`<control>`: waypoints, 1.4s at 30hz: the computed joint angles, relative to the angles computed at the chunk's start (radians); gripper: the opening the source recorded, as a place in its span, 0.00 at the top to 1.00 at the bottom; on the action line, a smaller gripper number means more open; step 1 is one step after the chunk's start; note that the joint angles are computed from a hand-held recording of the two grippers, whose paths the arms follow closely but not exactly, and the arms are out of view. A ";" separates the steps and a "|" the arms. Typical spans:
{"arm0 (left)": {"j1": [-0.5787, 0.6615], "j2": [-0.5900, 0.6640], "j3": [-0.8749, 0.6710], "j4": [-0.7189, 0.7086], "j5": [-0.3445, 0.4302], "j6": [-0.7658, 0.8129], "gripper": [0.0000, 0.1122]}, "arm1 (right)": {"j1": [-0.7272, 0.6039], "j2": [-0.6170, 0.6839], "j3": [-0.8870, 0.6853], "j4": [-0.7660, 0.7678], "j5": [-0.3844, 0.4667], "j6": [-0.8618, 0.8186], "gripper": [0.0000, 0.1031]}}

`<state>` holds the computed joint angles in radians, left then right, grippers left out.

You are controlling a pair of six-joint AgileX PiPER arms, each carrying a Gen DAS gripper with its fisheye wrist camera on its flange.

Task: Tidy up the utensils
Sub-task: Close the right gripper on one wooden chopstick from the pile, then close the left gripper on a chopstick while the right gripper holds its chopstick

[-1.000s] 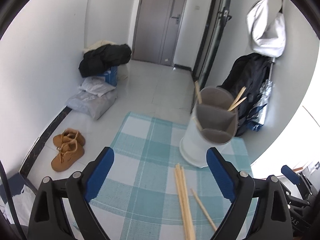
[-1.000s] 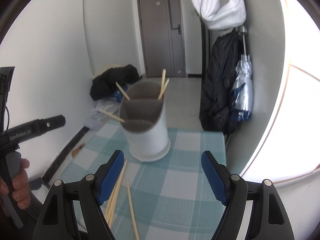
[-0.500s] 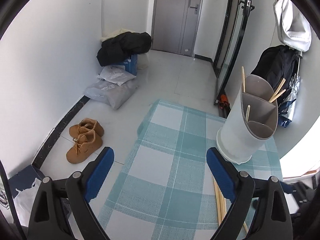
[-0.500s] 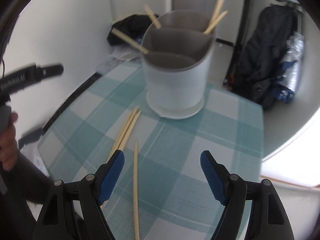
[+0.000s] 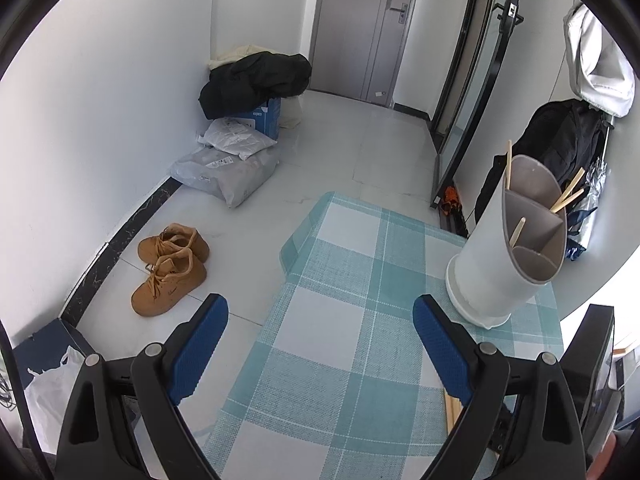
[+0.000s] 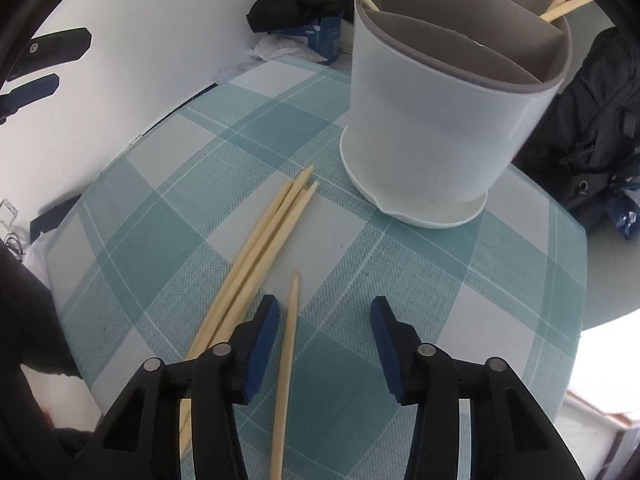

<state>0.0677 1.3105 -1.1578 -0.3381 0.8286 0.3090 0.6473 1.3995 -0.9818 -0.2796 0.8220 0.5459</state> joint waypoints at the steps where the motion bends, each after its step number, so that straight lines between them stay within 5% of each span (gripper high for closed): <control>1: 0.000 0.009 -0.003 0.002 0.002 0.001 0.19 | 0.000 0.006 -0.006 0.004 -0.002 -0.007 0.62; 8: 0.006 0.074 -0.036 0.012 0.089 0.005 0.19 | 0.000 0.022 -0.024 0.068 -0.032 -0.084 0.96; 15: -0.057 0.143 -0.045 -0.016 0.203 0.036 0.19 | -0.099 -0.094 0.056 0.167 -0.116 -0.080 0.97; 22: -0.265 0.169 -0.009 0.147 0.163 -0.089 0.19 | -0.270 -0.266 0.126 0.292 -0.197 -0.096 0.97; 24: -0.281 0.174 -0.011 0.154 0.165 -0.109 0.19 | -0.376 -0.323 0.158 0.429 -0.209 -0.189 0.97; 33: -0.364 0.192 -0.005 0.283 0.135 -0.233 0.19 | -0.689 -0.474 0.206 0.788 -0.149 -0.498 0.97; 42: -0.378 0.220 -0.040 0.298 0.165 -0.290 0.16 | -0.745 -0.530 0.199 0.859 -0.104 -0.561 0.97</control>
<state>-0.3103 1.5302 -1.1976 -0.0397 0.9940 0.0187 -0.0980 0.8692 -0.7827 0.5794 0.7181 -0.0156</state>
